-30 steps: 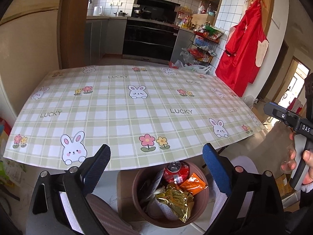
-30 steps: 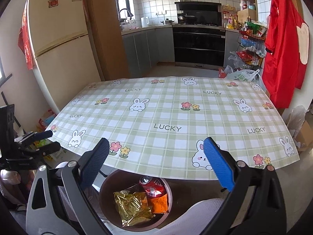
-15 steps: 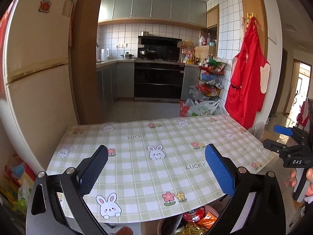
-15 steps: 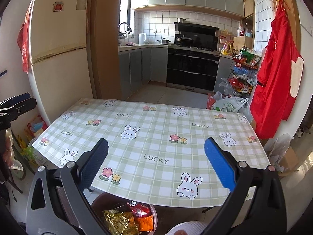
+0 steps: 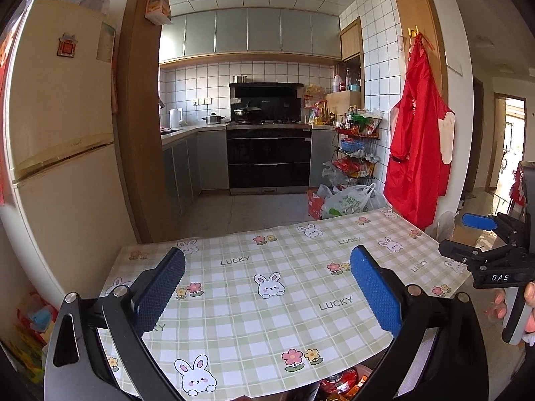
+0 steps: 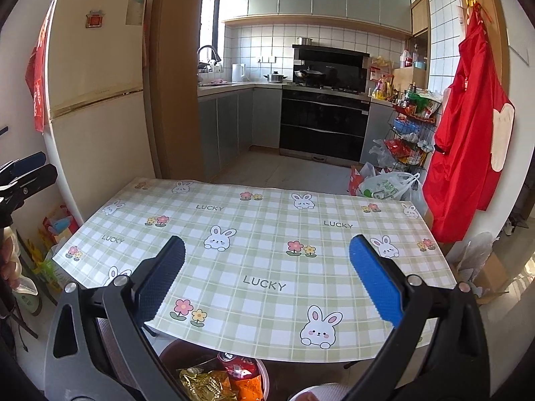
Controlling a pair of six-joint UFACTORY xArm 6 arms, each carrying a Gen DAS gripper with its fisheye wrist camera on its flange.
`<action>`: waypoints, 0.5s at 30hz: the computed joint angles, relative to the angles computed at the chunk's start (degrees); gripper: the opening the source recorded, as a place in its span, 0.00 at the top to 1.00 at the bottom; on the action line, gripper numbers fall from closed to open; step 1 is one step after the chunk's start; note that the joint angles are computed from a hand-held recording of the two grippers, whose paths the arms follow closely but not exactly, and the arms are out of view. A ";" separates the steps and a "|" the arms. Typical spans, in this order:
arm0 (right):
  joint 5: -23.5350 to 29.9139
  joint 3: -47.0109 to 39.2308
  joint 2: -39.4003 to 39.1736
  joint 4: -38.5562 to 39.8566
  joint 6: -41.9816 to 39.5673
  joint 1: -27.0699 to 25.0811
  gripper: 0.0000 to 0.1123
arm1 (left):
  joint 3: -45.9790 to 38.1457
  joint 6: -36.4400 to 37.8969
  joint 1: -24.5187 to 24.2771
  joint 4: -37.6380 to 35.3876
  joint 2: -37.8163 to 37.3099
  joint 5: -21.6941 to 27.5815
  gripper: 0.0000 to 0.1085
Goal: Collect trash
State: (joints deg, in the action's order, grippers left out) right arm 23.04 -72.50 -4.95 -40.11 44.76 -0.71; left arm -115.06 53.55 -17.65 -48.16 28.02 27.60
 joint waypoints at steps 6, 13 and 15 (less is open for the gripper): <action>0.24 0.10 -0.15 -0.41 0.74 0.08 0.13 | -0.20 0.19 0.06 0.06 0.25 0.84 0.11; 0.45 0.13 -0.28 -1.01 1.32 0.15 0.13 | 0.97 0.79 -0.19 0.25 -0.29 0.24 0.11; 0.49 0.15 -0.33 -1.29 1.55 0.13 0.13 | 1.21 1.01 -0.20 0.38 -0.47 0.37 0.11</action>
